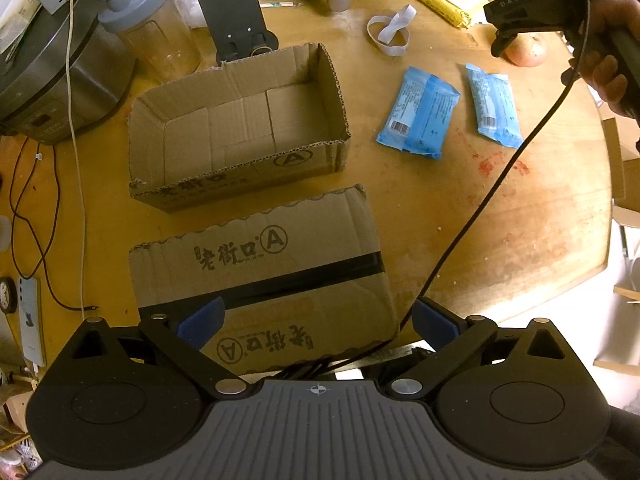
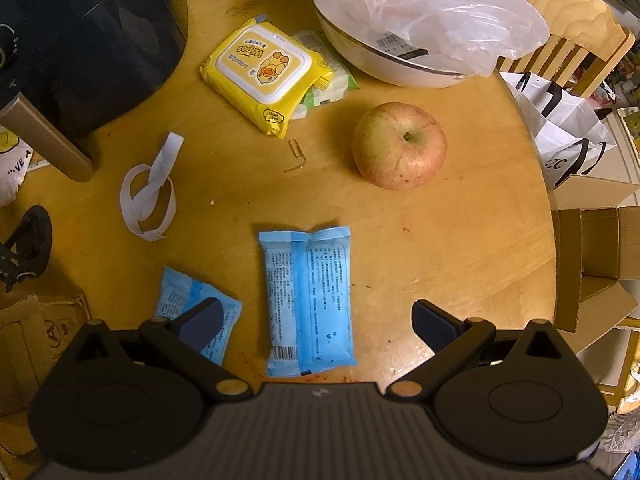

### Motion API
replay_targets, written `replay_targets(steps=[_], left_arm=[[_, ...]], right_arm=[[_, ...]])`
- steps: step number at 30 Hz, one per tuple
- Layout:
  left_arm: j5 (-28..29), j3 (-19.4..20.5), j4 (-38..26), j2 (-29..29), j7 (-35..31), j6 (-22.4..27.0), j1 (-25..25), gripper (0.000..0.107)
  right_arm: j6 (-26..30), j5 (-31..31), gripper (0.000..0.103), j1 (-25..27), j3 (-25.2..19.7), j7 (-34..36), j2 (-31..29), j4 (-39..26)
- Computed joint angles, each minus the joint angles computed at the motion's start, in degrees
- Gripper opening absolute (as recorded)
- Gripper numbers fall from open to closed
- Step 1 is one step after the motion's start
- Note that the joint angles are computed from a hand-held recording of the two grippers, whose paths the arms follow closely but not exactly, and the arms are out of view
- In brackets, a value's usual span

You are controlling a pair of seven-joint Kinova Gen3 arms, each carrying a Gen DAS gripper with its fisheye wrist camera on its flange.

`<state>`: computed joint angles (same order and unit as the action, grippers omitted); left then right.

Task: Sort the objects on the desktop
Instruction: 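Lower the right tool over the lighter blue packet, fingers straddling it, then close the right tool's fingers on the lighter blue packet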

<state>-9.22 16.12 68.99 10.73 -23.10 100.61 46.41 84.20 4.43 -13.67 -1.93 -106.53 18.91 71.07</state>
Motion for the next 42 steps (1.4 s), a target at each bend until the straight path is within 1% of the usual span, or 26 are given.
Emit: replay_targets(steps=[9,19,42], left_arm=[[0.0,0.0,0.3,-0.2,0.3,0.0,0.0,0.103],[0.1,0.1,0.5,-0.3,0.5,-0.1,-0.1,0.103],[0.5,0.0,0.1,0.2,0.7,0.4,0.1,0.103]], right_arm=[[1.0,-0.2,0.103,0.2,0.1,0.4,1.6,-1.9],[0.9,-0.3,0.103,0.2,0.2,0.7,2.2,-2.0],[-2.8,-1.0,0.103,0.5,0.1,0.9,3.7,2.9]])
